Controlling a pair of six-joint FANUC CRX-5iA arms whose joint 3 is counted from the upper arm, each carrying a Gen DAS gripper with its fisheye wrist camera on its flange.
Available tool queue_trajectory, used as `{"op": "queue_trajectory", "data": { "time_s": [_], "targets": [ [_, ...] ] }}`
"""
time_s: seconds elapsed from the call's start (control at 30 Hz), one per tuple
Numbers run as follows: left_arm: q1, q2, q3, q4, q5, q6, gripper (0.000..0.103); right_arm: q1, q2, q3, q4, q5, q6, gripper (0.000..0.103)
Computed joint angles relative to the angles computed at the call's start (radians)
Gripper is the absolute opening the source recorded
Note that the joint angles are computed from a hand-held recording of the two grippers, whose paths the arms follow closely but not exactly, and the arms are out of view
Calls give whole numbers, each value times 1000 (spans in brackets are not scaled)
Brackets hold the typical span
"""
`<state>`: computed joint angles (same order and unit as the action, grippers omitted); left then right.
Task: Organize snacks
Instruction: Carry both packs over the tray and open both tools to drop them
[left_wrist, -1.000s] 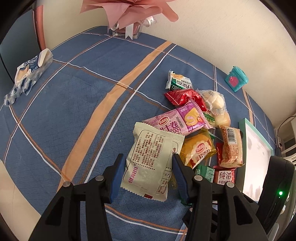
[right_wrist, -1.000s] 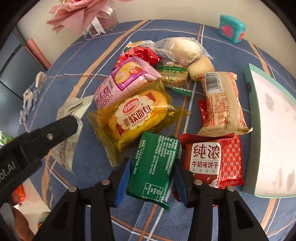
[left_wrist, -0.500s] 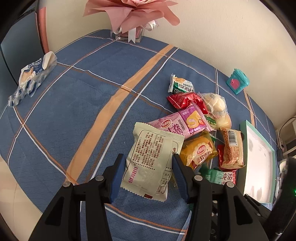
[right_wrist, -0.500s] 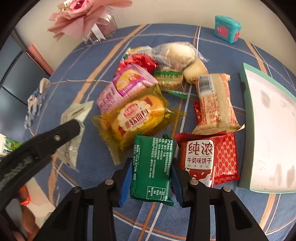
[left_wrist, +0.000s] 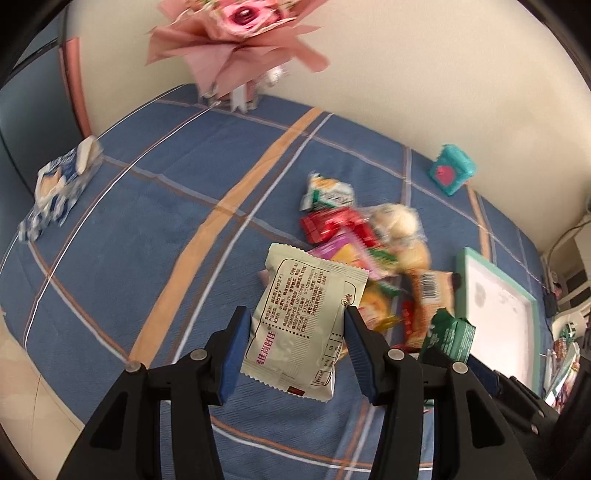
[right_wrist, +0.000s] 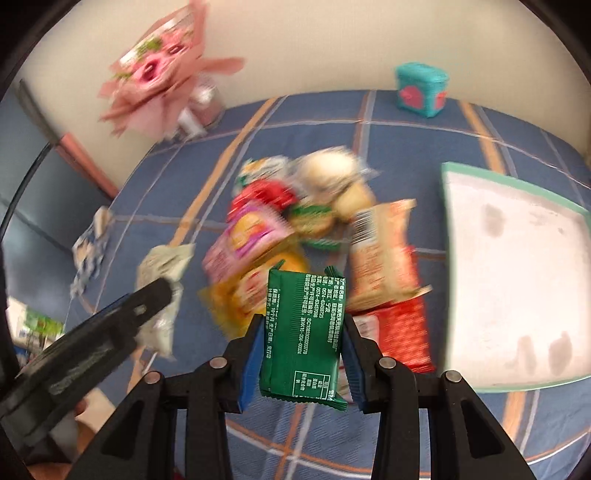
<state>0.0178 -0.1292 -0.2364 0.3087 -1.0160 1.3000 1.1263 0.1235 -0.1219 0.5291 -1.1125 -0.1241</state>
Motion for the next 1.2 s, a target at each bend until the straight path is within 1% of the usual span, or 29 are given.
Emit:
{"op": "queue_trajectory", "data": {
  "time_s": [0.1, 0.2, 0.37, 0.47, 0.6, 0.7, 0.83, 0.97, 1.2],
  "targets": [
    [-43, 17, 34, 2, -14, -2, 53, -4, -35, -32, 28, -81, -62, 42],
    [-101, 48, 79, 3, -28, 2, 53, -18, -83, -74, 37, -130, -118, 42],
    [-223, 121, 175, -42, -46, 47, 53, -41, -173, -163, 32, -199, -238, 42],
    [-292, 157, 209, -49, -28, 61, 53, -56, -216, -201, 24, -256, -278, 42],
    [-372, 220, 258, -41, -17, 72, 53, -78, -282, -258, -1, -307, -330, 42],
    [-427, 266, 290, -39, 9, 71, 53, -98, -313, -282, -12, -360, -352, 42],
    [-482, 323, 323, -35, 40, 63, 53, -119, -374, -334, -13, -400, -376, 42],
    [-525, 379, 363, -55, 56, 76, 53, -160, -402, -367, -24, -416, -377, 42],
    [-557, 429, 388, -61, 82, 69, 53, -216, -415, -398, -34, -394, -357, 42]
  ]
}}
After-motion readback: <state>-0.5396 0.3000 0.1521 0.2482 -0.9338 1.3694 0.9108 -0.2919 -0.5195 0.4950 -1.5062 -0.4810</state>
